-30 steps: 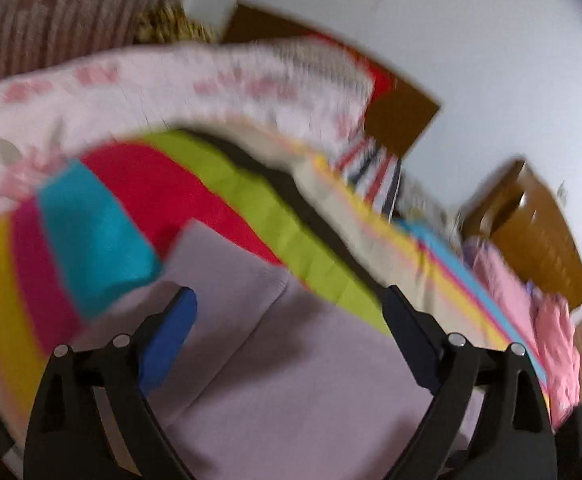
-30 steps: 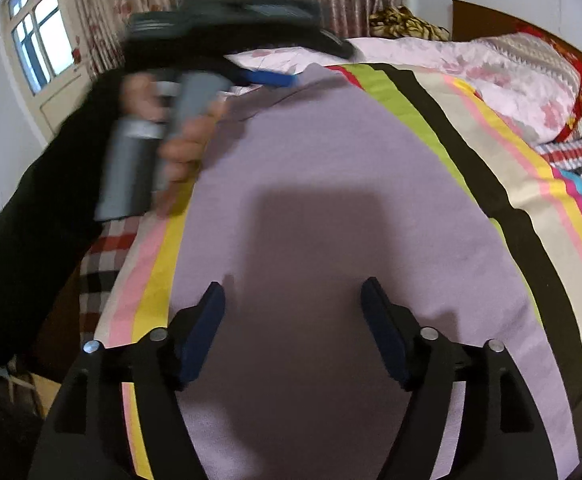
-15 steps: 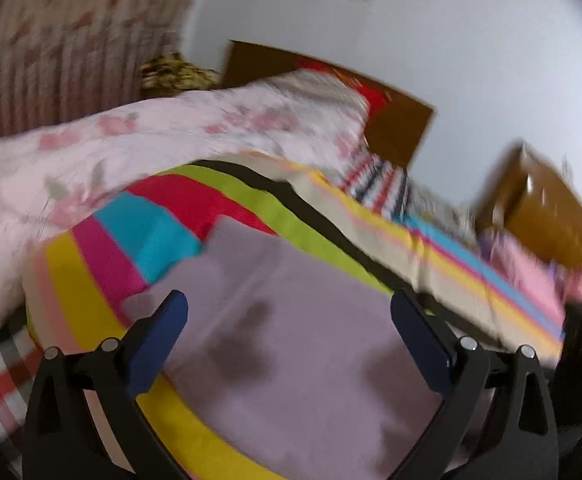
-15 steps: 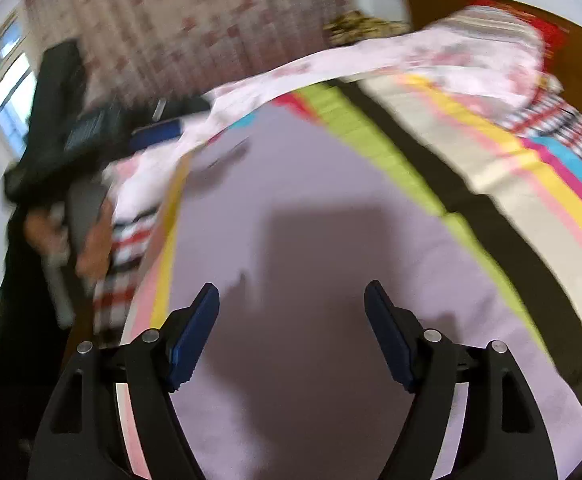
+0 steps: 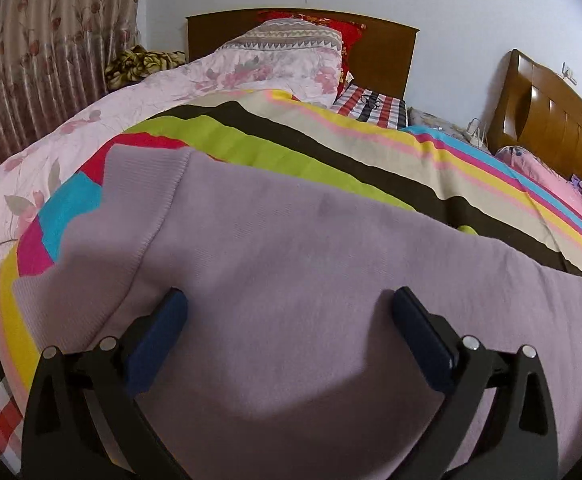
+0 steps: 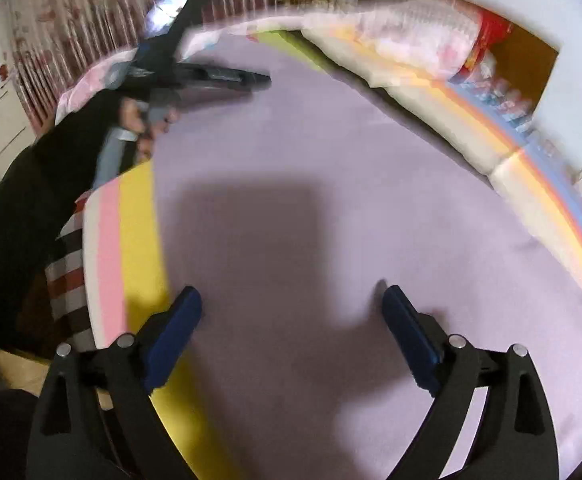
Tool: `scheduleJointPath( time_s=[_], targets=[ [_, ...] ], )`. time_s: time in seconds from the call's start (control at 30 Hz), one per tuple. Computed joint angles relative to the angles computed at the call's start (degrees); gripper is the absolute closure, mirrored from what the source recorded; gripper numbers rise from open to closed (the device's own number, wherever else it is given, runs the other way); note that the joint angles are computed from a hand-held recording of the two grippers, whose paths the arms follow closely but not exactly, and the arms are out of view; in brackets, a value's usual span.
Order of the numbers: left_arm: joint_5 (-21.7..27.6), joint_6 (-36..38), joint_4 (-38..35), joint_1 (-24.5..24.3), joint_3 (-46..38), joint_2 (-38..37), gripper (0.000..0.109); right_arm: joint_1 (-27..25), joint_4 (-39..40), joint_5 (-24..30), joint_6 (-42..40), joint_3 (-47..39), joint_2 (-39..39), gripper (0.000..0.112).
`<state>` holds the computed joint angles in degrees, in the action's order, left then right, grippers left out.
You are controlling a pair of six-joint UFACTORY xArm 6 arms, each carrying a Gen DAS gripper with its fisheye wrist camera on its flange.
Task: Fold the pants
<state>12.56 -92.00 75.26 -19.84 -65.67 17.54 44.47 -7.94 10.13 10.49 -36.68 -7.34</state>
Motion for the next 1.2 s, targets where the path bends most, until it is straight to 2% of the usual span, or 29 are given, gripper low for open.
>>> scheduleJointPath(
  time_s=[0.1,0.13,0.17,0.2,0.23,0.27,0.3,0.33,0.4,0.47,0.5,0.57,0.6,0.63,0.67,0.7,0.77,0.83,0.97,1.0,1.03,1.1,1.17,1.2],
  targets=[
    [1.3,1.5,-2.1,-0.5,0.9,-1.1,0.007,1.2,6.7,4.6,-6.5,5.3,-7.5,0.023],
    [4.9,4.2,-6.6,-2.0,1.0,-1.7,0.007,0.8,8.2,4.3,-7.0,7.1,-9.9,0.023],
    [10.9,4.6,-8.7,-4.5,2.1,-4.3,0.011,-0.5,7.6,3.0,-5.1,9.9,-13.5,0.023],
    [15.2,4.4,-8.5,-7.2,2.9,-7.1,0.012,-2.1,4.8,2.3,-0.9,12.6,-17.3,0.023],
    [17.1,1.8,-5.9,-9.4,4.8,-10.5,0.011,-4.9,3.2,2.3,1.9,15.7,-22.4,0.023],
    [16.6,-3.2,-2.0,-11.4,7.3,-14.3,0.009,-8.8,0.6,1.8,4.8,19.1,-28.0,0.022],
    [13.7,-9.2,2.2,-13.3,9.6,-18.0,0.007,-11.2,-1.8,2.2,7.4,20.9,-31.3,0.022],
    [10.6,-13.4,5.4,-14.4,10.4,-19.6,0.007,-15.7,-2.1,3.3,8.2,23.7,-36.4,0.022],
    [4.6,-14.5,6.9,-18.4,8.9,-18.7,0.007,-22.0,0.2,7.3,6.5,26.8,-43.4,0.022],
    [0.5,-6.0,1.5,-22.2,5.3,-13.9,0.007,-29.7,2.7,10.5,2.6,29.8,-49.3,0.022],
    [-0.8,0.0,-3.4,-25.0,2.7,-9.9,0.007,-32.1,5.2,11.4,-0.1,30.7,-50.5,0.022],
    [-3.3,11.9,-15.2,-27.6,0.4,-5.2,0.007,-39.0,7.5,16.0,-4.1,31.7,-51.4,0.022],
    [-4.2,17.6,-21.2,-29.3,-1.1,-2.2,0.007,-41.8,10.1,18.2,-8.1,31.9,-50.9,0.022],
    [-4.8,21.0,-24.9,-30.2,-1.8,-0.4,0.007,-45.6,13.5,22.8,-14.1,32.8,-51.2,0.020],
    [-3.3,22.1,-26.2,-31.6,-3.2,1.6,0.008,-47.6,17.1,24.9,-20.1,34.4,-53.8,0.020],
    [0.6,24.0,-25.1,-32.9,-4.9,2.3,0.007,-49.5,20.3,29.4,-26.1,35.9,-58.8,0.020],
    [6.2,28.3,-26.8,-34.9,-6.8,3.2,0.007,-55.2,24.1,40.8,-36.1,36.5,-67.3,0.020],
    [5.7,28.7,-28.0,-34.8,-6.8,3.5,0.007,-57.1,22.8,45.2,-37.4,35.3,-68.3,0.020],
    [7.1,28.9,-27.9,-35.1,-7.8,4.0,0.007,-56.9,26.6,42.1,-35.2,33.3,-67.4,0.020],
    [6.7,28.7,-27.8,-35.0,-7.5,3.7,0.007,-56.2,29.0,39.6,-35.9,33.0,-66.4,0.020],
    [6.2,28.6,-27.6,-34.7,-7.1,3.6,0.007,-53.1,29.0,35.2,-34.2,33.0,-65.4,0.020],
    [5.3,28.9,-27.6,-34.3,-6.9,3.6,0.007,-46.6,22.0,27.2,-25.3,33.3,-62.3,0.020],
    [5.8,29.1,-27.9,-34.5,-7.0,3.4,0.007,-44.3,10.0,18.0,-14.6,31.4,-52.5,0.020],
    [5.7,28.9,-27.7,-34.5,-7.1,3.5,0.007,-44.0,5.3,16.0,-9.6,30.3,-49.1,0.020]
  ],
)
